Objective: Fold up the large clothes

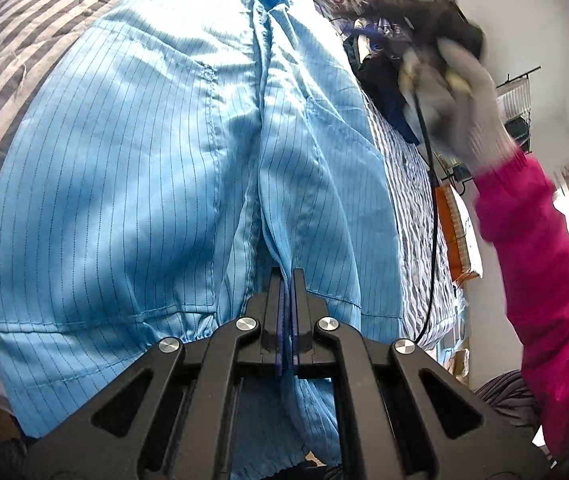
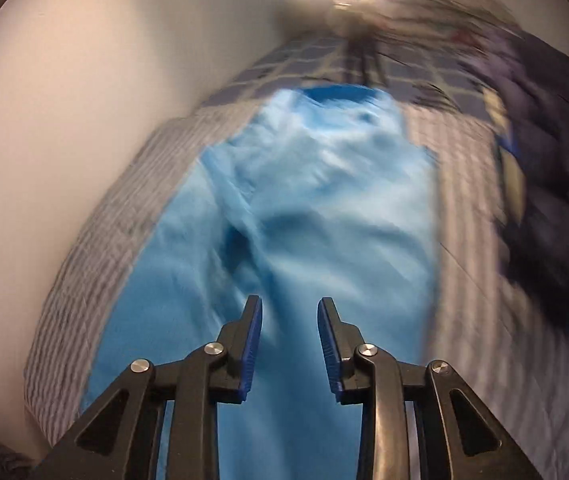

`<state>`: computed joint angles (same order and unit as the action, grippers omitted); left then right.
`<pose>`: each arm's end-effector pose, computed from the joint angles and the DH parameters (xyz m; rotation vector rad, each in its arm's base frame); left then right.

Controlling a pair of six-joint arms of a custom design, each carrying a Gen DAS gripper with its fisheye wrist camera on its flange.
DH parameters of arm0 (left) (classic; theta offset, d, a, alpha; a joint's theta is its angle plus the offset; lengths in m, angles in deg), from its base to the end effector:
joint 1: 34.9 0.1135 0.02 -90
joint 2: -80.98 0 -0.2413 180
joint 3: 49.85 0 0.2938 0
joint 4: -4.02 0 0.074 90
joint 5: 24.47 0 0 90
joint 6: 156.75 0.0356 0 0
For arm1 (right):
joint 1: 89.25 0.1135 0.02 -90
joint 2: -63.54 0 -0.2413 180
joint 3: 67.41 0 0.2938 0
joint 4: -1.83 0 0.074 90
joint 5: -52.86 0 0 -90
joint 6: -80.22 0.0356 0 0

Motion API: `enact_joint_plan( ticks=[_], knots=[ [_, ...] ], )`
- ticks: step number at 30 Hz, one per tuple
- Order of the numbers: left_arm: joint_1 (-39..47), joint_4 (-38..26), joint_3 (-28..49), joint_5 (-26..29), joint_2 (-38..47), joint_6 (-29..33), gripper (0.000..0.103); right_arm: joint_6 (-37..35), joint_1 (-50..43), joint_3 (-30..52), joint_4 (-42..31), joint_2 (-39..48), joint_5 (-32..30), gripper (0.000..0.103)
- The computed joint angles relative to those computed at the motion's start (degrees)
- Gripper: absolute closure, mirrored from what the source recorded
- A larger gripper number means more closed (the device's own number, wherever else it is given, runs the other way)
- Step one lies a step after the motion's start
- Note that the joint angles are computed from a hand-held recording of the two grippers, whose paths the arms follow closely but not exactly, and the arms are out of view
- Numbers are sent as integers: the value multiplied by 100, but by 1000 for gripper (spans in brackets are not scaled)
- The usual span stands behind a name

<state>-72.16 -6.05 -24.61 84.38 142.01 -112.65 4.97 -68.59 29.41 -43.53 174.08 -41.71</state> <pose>0.1653 -0.1402 0.0755 -0.0213 2.5940 -1.0178 0.4166 0.1601 0.1759 -0.1647 2.6279 0.3215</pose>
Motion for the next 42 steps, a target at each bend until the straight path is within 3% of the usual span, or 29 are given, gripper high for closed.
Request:
enact_joint_plan(
  ticks=[5,9,11,16,18,19,22,26,29,32,34,37,40,42],
  knots=[
    [-194,-73,207,-67,184,14,103,-244,200,-1646,-86,-1138,-131,76],
    [-528,-334,377,-421,275,134,103,-809,597,-1907,-28,-849,1108,81],
    [-565,-501,473,-489,233,185,103,-551,521,-2085,141,-1044,1031,81],
    [-654,-1539,439,-657,-973,318,98,-150,736,-2749,49,-2338,889,79],
    [-604,-2120,307,-726,-1831,466,81,-19,1044,-3095,-114,-3009,697,79],
    [-549,-2351,216,-731,-2223,495,77,64,1299,-3250,-200,-3291,709,79],
    [-135,-3255,126,-706,-3246,743,75,510,1850,-3596,-111,-3627,594,79],
    [717,-3984,99,-692,-3763,1355,75,1144,2537,-4002,367,-3522,584,79],
    [1284,-3762,157,-556,-3193,1890,75,1219,2930,-4006,525,-3074,753,79],
    [1552,-3023,66,-158,-2355,2166,75,1130,3197,-4035,600,-2820,1225,78],
    [1361,-2377,190,-177,-1394,2289,75,1407,3125,-4150,554,-3088,1023,78],
    [888,-1587,516,-304,103,2484,75,1766,3157,-4480,348,-4026,1029,77],
    [422,-1403,418,-859,111,2655,75,2136,3216,-4950,-332,-5382,1328,71],
    [520,-1537,408,-699,10,2711,75,2448,3173,-5300,-758,-6197,1305,70]
  ],
)
